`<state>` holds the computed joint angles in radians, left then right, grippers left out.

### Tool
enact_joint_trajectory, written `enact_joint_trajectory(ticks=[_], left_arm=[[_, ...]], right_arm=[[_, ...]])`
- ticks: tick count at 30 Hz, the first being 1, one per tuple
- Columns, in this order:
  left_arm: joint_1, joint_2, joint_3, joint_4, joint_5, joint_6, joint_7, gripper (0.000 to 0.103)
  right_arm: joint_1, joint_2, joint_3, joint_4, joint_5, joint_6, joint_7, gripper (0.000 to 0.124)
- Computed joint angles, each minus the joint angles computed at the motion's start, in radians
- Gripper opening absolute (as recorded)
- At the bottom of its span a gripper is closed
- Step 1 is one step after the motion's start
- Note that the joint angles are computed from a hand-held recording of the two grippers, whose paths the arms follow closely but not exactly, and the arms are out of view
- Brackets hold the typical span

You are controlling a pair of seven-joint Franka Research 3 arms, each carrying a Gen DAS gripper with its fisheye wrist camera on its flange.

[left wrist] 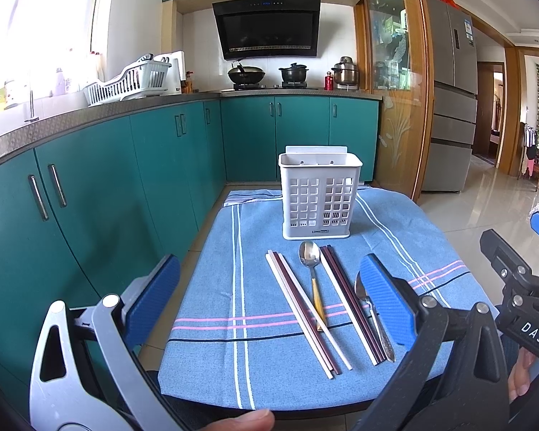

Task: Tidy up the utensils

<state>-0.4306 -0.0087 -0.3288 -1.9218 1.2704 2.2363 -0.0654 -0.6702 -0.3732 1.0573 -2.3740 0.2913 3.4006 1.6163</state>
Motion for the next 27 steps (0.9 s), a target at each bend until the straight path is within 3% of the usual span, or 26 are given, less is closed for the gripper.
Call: enact_joint_trajectory(ticks=[27], left_arm=[[-0.003,0.001,0.0,0.0,-0.008,0.002,0.003,0.099]], right_arm=[[0.008,0.002,-0.006,-0.003,0.011,0.0,-0.012,0.1]])
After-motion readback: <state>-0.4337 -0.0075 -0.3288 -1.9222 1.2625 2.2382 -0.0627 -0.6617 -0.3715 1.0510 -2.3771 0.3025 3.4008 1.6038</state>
